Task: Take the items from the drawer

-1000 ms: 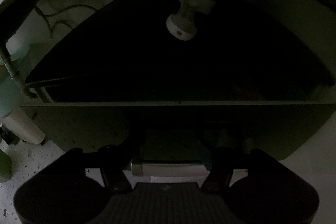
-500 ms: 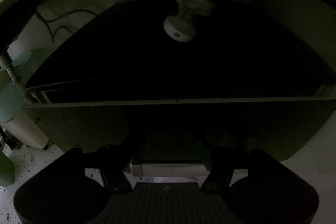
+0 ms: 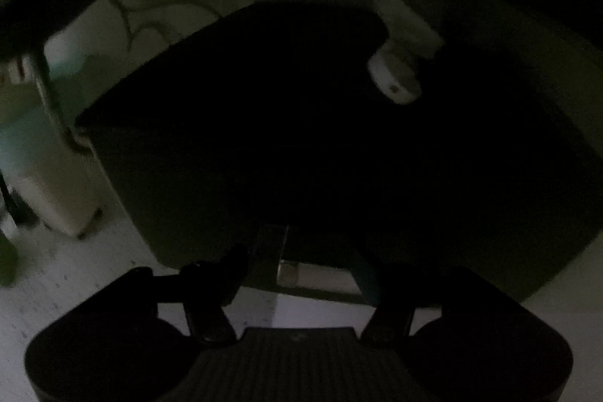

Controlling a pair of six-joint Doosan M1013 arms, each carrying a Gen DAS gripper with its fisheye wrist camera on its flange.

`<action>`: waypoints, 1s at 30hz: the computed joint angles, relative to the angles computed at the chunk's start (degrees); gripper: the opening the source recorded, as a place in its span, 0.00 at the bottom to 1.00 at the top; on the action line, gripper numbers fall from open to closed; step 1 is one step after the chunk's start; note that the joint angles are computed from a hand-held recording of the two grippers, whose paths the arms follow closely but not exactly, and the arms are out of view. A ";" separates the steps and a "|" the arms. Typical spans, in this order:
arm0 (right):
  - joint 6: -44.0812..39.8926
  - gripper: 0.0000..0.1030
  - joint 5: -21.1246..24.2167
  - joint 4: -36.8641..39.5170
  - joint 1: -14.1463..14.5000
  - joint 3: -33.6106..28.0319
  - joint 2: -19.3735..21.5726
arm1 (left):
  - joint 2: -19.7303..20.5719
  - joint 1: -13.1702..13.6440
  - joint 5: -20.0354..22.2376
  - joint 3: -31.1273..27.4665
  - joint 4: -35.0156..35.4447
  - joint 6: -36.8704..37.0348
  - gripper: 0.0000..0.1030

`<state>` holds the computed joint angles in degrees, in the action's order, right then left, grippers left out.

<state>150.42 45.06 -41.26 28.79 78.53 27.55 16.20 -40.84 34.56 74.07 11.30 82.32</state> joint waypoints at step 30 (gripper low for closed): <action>4.11 0.80 19.17 -3.63 7.87 1.33 -15.83 | 2.27 -1.04 7.99 -5.96 -3.13 -1.28 0.99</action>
<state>154.53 64.24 -44.89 36.67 79.86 11.71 18.47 -41.87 42.56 68.12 8.17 81.04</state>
